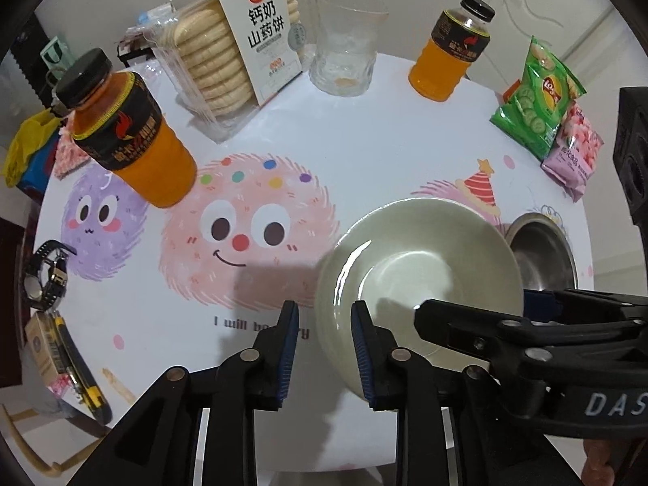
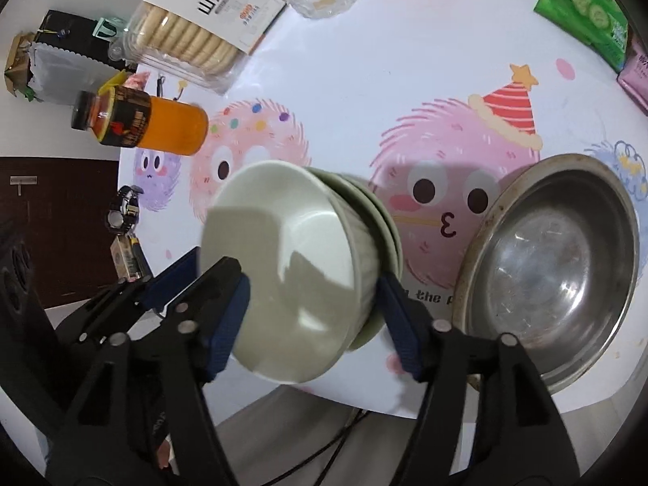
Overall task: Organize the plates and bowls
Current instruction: 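Lower the white bowl into the green bowls and open both grippers, then move both grippers to the rim of the stacked white and green bowls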
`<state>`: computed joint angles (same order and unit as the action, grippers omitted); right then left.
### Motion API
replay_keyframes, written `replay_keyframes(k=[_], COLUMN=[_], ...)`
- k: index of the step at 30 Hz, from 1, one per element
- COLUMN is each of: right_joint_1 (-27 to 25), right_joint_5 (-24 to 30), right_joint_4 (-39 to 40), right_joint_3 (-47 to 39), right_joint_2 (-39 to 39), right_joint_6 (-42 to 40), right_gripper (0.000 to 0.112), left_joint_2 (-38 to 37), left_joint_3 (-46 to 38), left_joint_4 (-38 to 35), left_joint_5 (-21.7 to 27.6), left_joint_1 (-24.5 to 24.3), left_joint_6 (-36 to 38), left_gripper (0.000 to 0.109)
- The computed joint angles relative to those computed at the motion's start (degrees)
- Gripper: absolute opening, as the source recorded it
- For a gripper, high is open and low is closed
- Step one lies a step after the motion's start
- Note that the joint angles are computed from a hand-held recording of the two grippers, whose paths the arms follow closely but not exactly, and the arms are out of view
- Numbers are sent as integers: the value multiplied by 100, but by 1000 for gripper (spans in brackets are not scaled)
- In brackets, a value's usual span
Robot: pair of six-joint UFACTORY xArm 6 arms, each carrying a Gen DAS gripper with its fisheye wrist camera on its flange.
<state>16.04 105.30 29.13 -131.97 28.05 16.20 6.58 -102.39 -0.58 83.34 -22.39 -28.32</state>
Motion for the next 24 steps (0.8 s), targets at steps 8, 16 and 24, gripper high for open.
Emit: replay_keyframes(k=[8, 16, 24], right_joint_1=[-142, -376, -622], right_joint_5=[275, 39, -401], right_joint_4=[92, 92, 370], right_joint_3=[-374, 85, 1079], right_joint_2=[132, -258, -925], right_joint_6=[253, 293, 517], right_gripper=[82, 102, 102], left_joint_2=[-71, -81, -228], left_joint_3=[36, -50, -52], left_joint_4=[-116, -744, -389], left_joint_5=[-119, -55, 186], left_joint_1=[38, 212, 181], left_joint_6=[-1, 189, 98], left_gripper=[54, 103, 103])
